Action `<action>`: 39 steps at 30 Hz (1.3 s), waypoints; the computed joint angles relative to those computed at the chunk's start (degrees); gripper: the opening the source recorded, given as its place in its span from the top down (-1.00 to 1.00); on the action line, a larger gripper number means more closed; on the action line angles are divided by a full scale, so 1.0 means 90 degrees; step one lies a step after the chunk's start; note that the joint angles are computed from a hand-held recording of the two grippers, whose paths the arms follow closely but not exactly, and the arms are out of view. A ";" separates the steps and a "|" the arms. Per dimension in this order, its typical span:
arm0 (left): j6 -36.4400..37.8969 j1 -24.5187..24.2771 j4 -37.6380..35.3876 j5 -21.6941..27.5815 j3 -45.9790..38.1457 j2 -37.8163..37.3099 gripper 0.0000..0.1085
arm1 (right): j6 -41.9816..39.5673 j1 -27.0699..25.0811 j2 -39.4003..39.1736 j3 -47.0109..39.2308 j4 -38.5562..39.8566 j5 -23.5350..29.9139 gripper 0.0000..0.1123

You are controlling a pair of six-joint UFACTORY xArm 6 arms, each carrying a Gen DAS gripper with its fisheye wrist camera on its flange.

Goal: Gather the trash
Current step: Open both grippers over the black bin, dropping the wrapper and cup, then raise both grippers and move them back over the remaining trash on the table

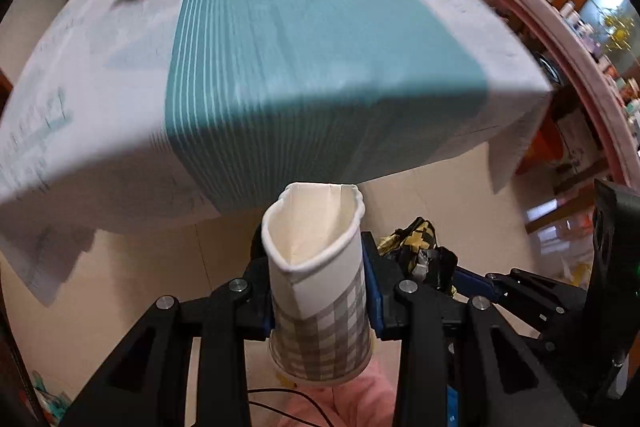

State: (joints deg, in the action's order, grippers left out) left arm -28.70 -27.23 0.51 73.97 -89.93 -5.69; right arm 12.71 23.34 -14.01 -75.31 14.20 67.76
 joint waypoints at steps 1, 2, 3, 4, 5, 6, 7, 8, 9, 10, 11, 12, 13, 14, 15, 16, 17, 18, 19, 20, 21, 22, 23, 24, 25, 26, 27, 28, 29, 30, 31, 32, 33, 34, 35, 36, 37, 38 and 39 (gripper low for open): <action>-0.0102 -0.0010 0.0054 -0.0229 0.0329 -0.0120 0.39 | -0.0088 0.0004 -0.0062 0.0325 0.0030 -0.0289 0.44; -0.0263 -0.0034 0.0143 -0.0527 0.0764 -0.0263 0.39 | -0.0156 -0.0002 -0.0105 0.0609 0.0080 -0.0536 0.44; -0.0367 -0.0047 0.0198 -0.0695 0.1014 -0.0333 0.39 | -0.0212 -0.0019 -0.0134 0.0912 0.0161 -0.0806 0.44; -0.0517 -0.0050 0.0230 -0.0975 0.1414 -0.0411 0.39 | -0.0273 -0.0040 -0.0140 0.1176 0.0276 -0.1056 0.44; -0.0596 -0.0049 0.0243 -0.1114 0.1608 -0.0435 0.39 | -0.0333 -0.0052 -0.0115 0.1427 0.0369 -0.1301 0.44; -0.0718 -0.0039 0.0246 -0.1377 0.1932 -0.0459 0.39 | -0.0367 -0.0050 -0.0063 0.1591 0.0410 -0.1485 0.44; -0.0820 -0.0035 0.0271 -0.1606 0.2178 -0.0471 0.39 | -0.0421 -0.0051 0.0013 0.1787 0.0476 -0.1707 0.43; -0.0926 -0.0034 0.0320 -0.1818 0.2384 -0.0463 0.39 | -0.0484 -0.0055 0.0110 0.1952 0.0559 -0.1912 0.43; -0.0989 -0.0027 0.0333 -0.2062 0.2593 -0.0446 0.39 | -0.0528 -0.0058 0.0200 0.2048 0.0617 -0.2054 0.43; -0.1065 -0.0024 0.0377 -0.2265 0.2758 -0.0402 0.38 | -0.0573 -0.0063 0.0322 0.2152 0.0667 -0.2220 0.43; -0.1108 -0.0023 0.0398 -0.2380 0.2846 -0.0357 0.38 | -0.0616 -0.0070 0.0410 0.2224 0.0712 -0.2349 0.43; -0.1134 -0.0013 0.0392 -0.2576 0.2976 -0.0297 0.37 | -0.0710 -0.0074 0.0524 0.2299 0.0807 -0.2524 0.42; -0.1193 0.0000 0.0417 -0.2854 0.3138 -0.0216 0.36 | -0.0802 -0.0073 0.0641 0.2363 0.0867 -0.2703 0.41; -0.1207 0.0014 0.0430 -0.2990 0.3201 -0.0148 0.33 | -0.0865 -0.0072 0.0747 0.2371 0.0899 -0.2815 0.40; -0.1220 0.0019 0.0445 -0.3136 0.3262 -0.0054 0.29 | -0.0949 -0.0083 0.0885 0.2381 0.0943 -0.2943 0.38; -0.1184 0.0036 0.0419 -0.3353 0.3350 0.0049 0.27 | -0.1037 -0.0101 0.1008 0.2393 0.1026 -0.3066 0.33; -0.1174 0.0035 0.0423 -0.3455 0.3397 0.0089 0.23 | -0.1200 -0.0119 0.1111 0.2428 0.1194 -0.3195 0.29; -0.1187 0.0040 0.0487 -0.3572 0.3462 0.0128 0.19 | -0.1273 -0.0119 0.1190 0.2444 0.1246 -0.3281 0.24; -0.1184 0.0041 0.0542 -0.3712 0.3500 0.0190 0.14 | -0.1415 -0.0115 0.1288 0.2471 0.1341 -0.3399 0.20; -0.1080 0.0070 0.0487 -0.3819 0.3530 0.0227 -0.03 | -0.1599 -0.0106 0.1378 0.2517 0.1473 -0.3540 0.16; -0.1046 0.0082 0.0499 -0.3924 0.3590 0.0259 -0.22 | -0.1658 -0.0089 0.1460 0.2531 0.1495 -0.3641 0.13; -0.1130 0.0076 0.0624 -0.3974 0.3626 0.0277 -0.27 | -0.1564 -0.0076 0.1550 0.2552 0.1348 -0.3748 0.10; -0.1145 0.0099 0.0708 -0.4008 0.3631 0.0311 -0.28 | -0.1476 -0.0087 0.1621 0.2542 0.1247 -0.3776 0.07; -0.1138 0.0097 0.0739 -0.4004 0.3625 0.0337 -0.28 | -0.1464 -0.0088 0.1649 0.2540 0.1286 -0.3798 0.03; -0.1105 0.0101 0.0775 -0.3937 0.3596 0.0389 -0.28 | -0.1472 -0.0091 0.1670 0.2526 0.1366 -0.3840 -0.01; -0.1153 0.0077 0.0844 -0.3869 0.3544 0.0449 -0.28 | -0.1422 -0.0087 0.1643 0.2545 0.1369 -0.3916 -0.02; -0.1205 0.0063 0.0903 -0.3820 0.3524 0.0468 -0.28 | -0.1366 -0.0092 0.1601 0.2565 0.1333 -0.3980 -0.07; -0.1267 0.0074 0.0977 -0.3776 0.3532 0.0474 -0.28 | -0.1240 -0.0078 0.1524 0.2628 0.1251 -0.4085 -0.09; -0.1331 0.0089 0.1025 -0.3733 0.3537 0.0477 -0.28 | -0.1136 -0.0062 0.1439 0.2692 0.1215 -0.4144 -0.10; -0.1382 0.0086 0.1042 -0.3680 0.3506 0.0475 -0.28 | -0.1112 -0.0073 0.1419 0.2703 0.1244 -0.4166 -0.10; -0.1435 0.0103 0.1026 -0.3672 0.3520 0.0464 -0.28 | -0.1073 -0.0082 0.1391 0.2711 0.1269 -0.4169 -0.11; -0.1461 0.0108 0.1016 -0.3658 0.3534 0.0434 -0.28 | -0.1064 -0.0091 0.1360 0.2717 0.1312 -0.4160 -0.12; -0.1481 0.0116 0.0976 -0.3646 0.3537 0.0418 -0.28 | -0.1147 -0.0123 0.1409 0.2703 0.1397 -0.4188 -0.13; -0.1494 0.0118 0.0934 -0.3623 0.3530 0.0402 -0.28 | -0.1186 -0.0125 0.1376 0.2705 0.1467 -0.4170 -0.17; -0.1486 0.0132 0.0889 -0.3611 0.3537 0.0374 -0.28 | -0.1246 -0.0128 0.1351 0.2704 0.1533 -0.4155 -0.21; -0.1477 0.0142 0.0826 -0.3603 0.3558 0.0333 -0.28 | -0.1260 -0.0142 0.1354 0.2669 0.1518 -0.4126 -0.26; -0.1466 0.0143 0.0753 -0.3567 0.3558 0.0298 -0.28 | -0.1228 -0.0140 0.1324 0.2653 0.1455 -0.4079 -0.26; -0.1453 0.0143 0.0690 -0.3535 0.3580 0.0241 -0.28 | -0.1229 -0.0146 0.1308 0.2629 0.1432 -0.4037 -0.26; -0.1454 0.0132 0.0660 -0.3512 0.3588 0.0206 -0.28 | -0.1274 -0.0165 0.1355 0.2587 0.1458 -0.4042 -0.27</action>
State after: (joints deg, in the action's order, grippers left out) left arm -41.78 -26.04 6.45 42.37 -57.64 -3.84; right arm 1.24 21.86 -1.82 -52.03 27.32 31.38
